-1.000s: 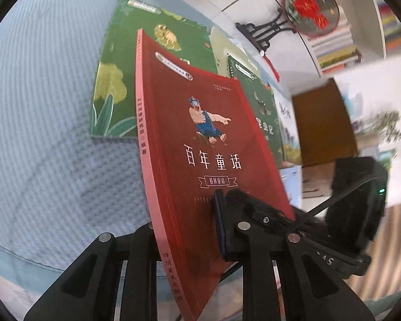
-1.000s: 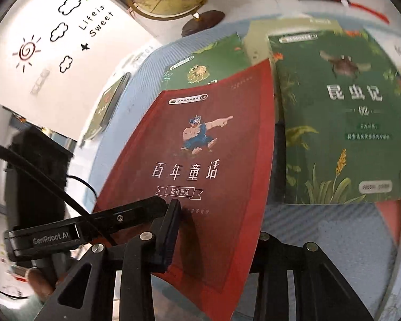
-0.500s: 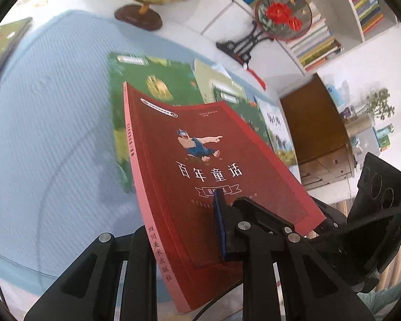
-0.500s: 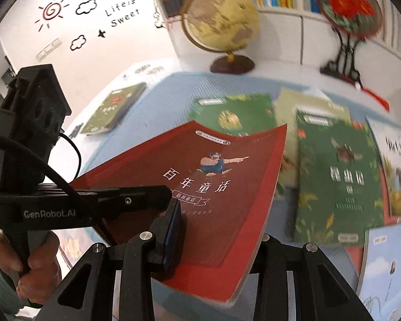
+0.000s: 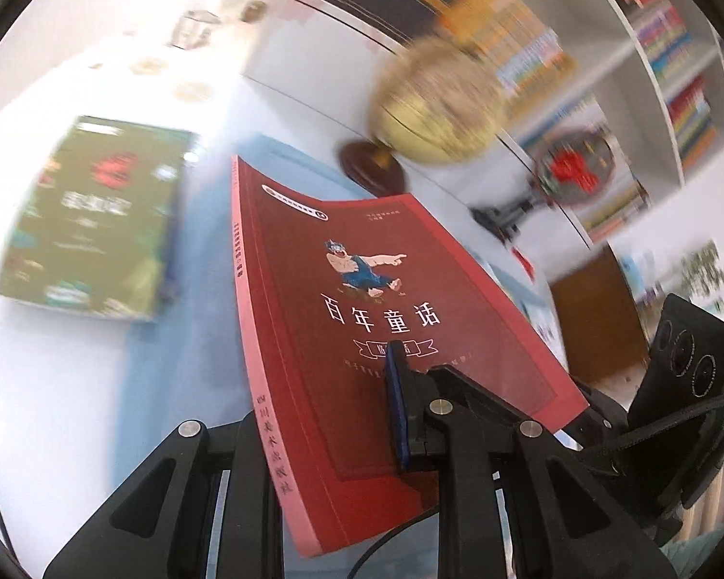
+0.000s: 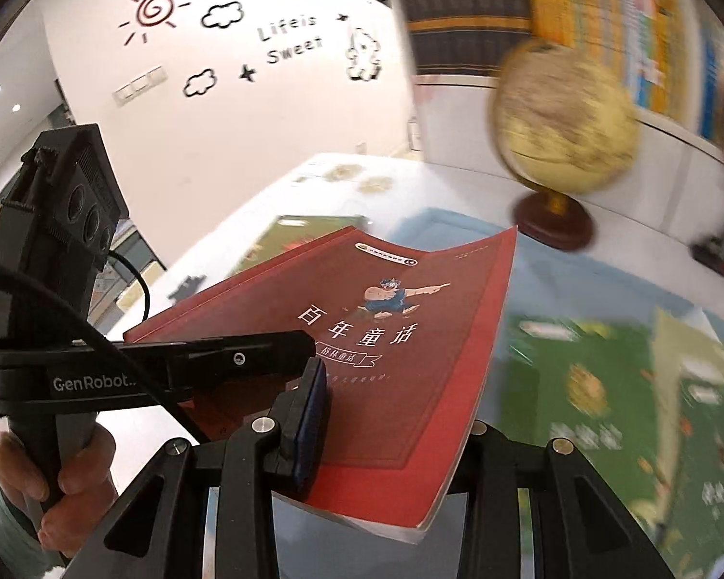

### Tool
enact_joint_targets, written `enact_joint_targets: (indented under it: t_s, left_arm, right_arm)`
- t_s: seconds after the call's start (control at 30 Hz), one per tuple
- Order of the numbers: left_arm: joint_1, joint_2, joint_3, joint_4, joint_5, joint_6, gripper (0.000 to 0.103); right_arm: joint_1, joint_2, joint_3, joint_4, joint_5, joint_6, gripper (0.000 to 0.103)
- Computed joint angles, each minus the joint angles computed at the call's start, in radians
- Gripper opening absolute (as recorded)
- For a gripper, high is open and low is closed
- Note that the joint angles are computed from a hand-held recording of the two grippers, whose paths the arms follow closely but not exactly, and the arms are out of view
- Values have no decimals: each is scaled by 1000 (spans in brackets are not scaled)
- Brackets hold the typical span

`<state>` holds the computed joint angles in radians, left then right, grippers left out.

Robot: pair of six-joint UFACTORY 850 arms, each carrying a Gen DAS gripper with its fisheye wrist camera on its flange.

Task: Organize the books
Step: 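Carry the red book with the left gripper to the white table, then lower the red book onto the olive book stack and open the left gripper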

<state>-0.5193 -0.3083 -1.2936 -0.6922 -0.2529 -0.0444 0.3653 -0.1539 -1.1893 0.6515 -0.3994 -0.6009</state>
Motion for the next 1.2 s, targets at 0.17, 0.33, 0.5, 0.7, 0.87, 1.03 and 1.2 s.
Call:
enact_joint_targets:
  t_s: [0.17,0.33,0.5,0.7,0.87,1.03,1.2]
  left_arm:
    - [85,26,63,-14,24,13,18]
    - [174,14,85,-107,11,133,19]
    - [264,-44,56,-262,-45,311,19]
    - [321,-105,9,-210,-129,251,31]
    - [329,-84,46,26,-138,20,34]
    - [340,-48,97,41,-101,-6,34]
    - [333,-67,83,246,-101,-213,35]
  right_arm:
    - [77,-159,-158,-6,-17,19,35]
    - [122,-329,-341,-37,-76,79,35]
    - [152,-493,-532,-81,-124,177,35]
    - [169,-615,-674,-182,-161,327,35]
    - [163,-654,-711,-186,-213,354,35]
    - [169,-703,-765,-224,-271,380,37]
    - [171,-715,-788,-228,-304,358,39]
